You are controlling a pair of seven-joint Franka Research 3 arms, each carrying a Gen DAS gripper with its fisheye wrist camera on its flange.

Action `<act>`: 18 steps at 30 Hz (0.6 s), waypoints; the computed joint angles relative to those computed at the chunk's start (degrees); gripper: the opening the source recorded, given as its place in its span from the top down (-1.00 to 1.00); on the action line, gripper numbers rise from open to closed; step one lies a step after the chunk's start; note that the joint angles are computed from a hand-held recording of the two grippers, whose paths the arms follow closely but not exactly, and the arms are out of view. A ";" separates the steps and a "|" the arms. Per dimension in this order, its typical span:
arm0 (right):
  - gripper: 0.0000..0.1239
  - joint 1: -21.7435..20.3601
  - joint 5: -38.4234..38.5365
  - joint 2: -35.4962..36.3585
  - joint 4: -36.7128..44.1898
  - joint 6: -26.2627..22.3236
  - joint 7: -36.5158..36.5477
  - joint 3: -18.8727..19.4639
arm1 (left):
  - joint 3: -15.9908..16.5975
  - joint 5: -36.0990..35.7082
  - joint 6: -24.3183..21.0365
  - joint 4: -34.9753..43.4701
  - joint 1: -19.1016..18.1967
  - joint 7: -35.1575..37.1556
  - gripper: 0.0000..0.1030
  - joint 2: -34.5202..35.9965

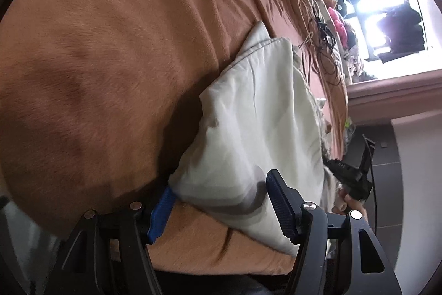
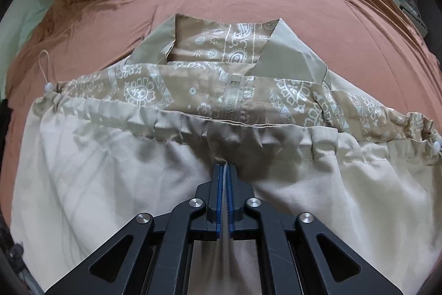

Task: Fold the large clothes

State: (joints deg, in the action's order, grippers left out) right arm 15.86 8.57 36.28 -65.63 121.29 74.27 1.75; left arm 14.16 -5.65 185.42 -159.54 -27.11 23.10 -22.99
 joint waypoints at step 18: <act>0.37 -4.91 13.03 -30.98 -36.25 10.30 -12.81 1.01 | 7.62 9.94 9.39 -1.53 -5.62 -6.47 0.20 2.61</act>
State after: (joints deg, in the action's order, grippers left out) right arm 10.95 21.60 5.30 -101.88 131.59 61.46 2.76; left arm 21.78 4.29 194.81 -161.07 -32.73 16.63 -20.38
